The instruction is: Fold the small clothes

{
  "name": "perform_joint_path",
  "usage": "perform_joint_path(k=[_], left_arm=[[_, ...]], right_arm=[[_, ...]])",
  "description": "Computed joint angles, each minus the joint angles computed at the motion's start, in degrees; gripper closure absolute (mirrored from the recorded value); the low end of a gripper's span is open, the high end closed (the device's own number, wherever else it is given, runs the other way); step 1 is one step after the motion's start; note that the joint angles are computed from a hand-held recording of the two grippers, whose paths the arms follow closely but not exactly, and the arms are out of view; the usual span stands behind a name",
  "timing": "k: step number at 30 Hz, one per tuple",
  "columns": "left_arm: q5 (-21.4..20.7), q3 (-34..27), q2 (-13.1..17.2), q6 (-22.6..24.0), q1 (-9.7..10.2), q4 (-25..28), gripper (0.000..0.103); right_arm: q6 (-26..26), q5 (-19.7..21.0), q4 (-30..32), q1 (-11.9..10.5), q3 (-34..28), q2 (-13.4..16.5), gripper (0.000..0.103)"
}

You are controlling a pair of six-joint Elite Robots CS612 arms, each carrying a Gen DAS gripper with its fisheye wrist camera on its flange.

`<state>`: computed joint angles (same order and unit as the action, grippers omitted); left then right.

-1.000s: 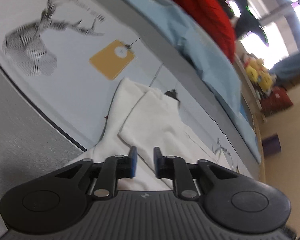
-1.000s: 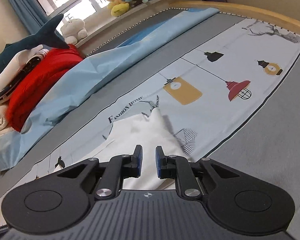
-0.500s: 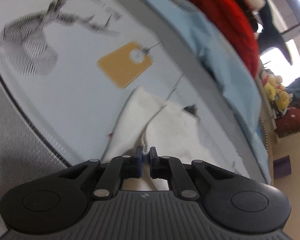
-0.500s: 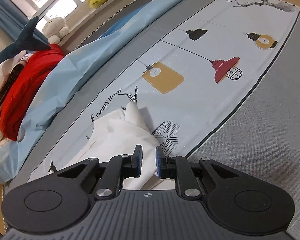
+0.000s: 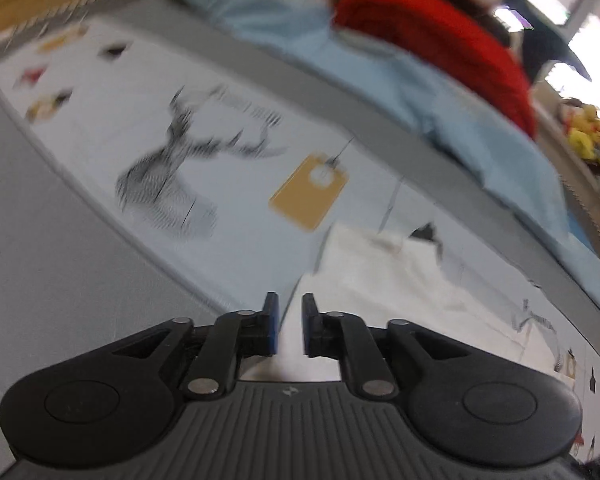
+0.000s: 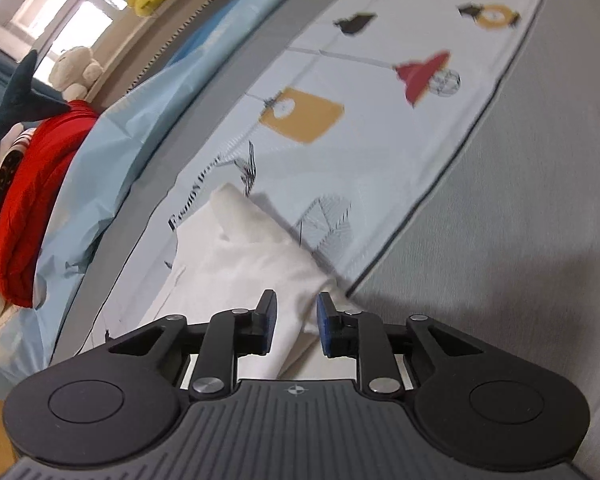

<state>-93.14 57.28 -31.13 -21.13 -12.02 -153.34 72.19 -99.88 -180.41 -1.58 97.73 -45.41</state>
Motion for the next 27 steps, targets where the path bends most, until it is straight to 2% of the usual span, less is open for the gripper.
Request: perform_joint_path(k=[3,6,7,8,10,12,14,15,17,18,19,21,23,24,25,27], left_arm=[[-2.98,-0.44,0.10,2.23,0.13,-0.07,0.087],[-8.10,-1.37,0.56,4.84,0.10,2.77,0.087],[-9.06,-1.23,0.60,5.97,0.02,2.85,0.087],[-9.59,-0.73,0.45,7.48,-0.08,2.36,0.087],[-9.90,-0.89,0.65,9.98,-0.36,2.28,0.087],[-11.20,-1.53,1.05,11.04,-0.39,3.11,0.087],[-11.42,-2.60,1.77,12.06,-0.48,4.61,0.087],[-10.80,-2.94,2.05,12.59,-0.60,5.22,0.087],[-9.62,-3.37,2.52,13.50,-0.83,6.74,0.087],[-9.32,-3.86,2.89,13.73,-0.87,7.95,0.087],[-9.20,-4.19,3.22,13.82,-0.91,8.98,0.087],[-8.93,-4.84,3.79,14.13,-1.02,10.47,0.087],[-7.79,-5.88,4.42,13.63,-1.18,12.71,0.087],[-6.94,-6.34,4.70,12.79,-1.22,13.57,0.087],[-5.82,-6.34,4.70,11.85,-1.28,13.83,0.087],[-4.26,-6.55,4.83,10.71,-1.34,13.94,0.087]], right_arm=[[1.95,3.02,-0.72,-0.27,-0.49,0.93,0.071],[3.23,4.94,-1.56,-0.61,-1.19,2.04,0.071],[3.23,5.50,-2.14,-0.74,-1.40,2.41,0.076],[3.24,5.60,-2.86,-0.77,-1.50,2.68,0.103],[4.04,2.37,-3.04,-0.07,-1.44,2.21,0.103],[2.10,-1.19,-5.18,1.00,-1.45,1.58,0.103],[-3.57,-2.58,1.95,1.81,-2.63,0.47,0.103],[-3.89,-1.34,7.49,1.72,-3.28,0.14,0.102],[-0.74,2.44,17.22,0.95,-3.88,-0.19,0.102],[1.09,2.56,18.75,0.83,-3.66,-0.44,0.099],[1.35,1.71,18.22,0.87,-3.37,-0.78,0.099],[-1.86,-2.85,14.38,1.49,-3.26,-1.33,0.099],[-8.01,-9.56,8.25,2.45,-3.60,-1.13,0.099],[-11.79,-12.11,4.75,2.72,-3.96,-0.60,0.095],[-15.50,-13.31,1.58,2.68,-4.49,0.14,0.093],[-21.17,-10.60,-2.26,1.64,-5.36,1.53,0.076]])
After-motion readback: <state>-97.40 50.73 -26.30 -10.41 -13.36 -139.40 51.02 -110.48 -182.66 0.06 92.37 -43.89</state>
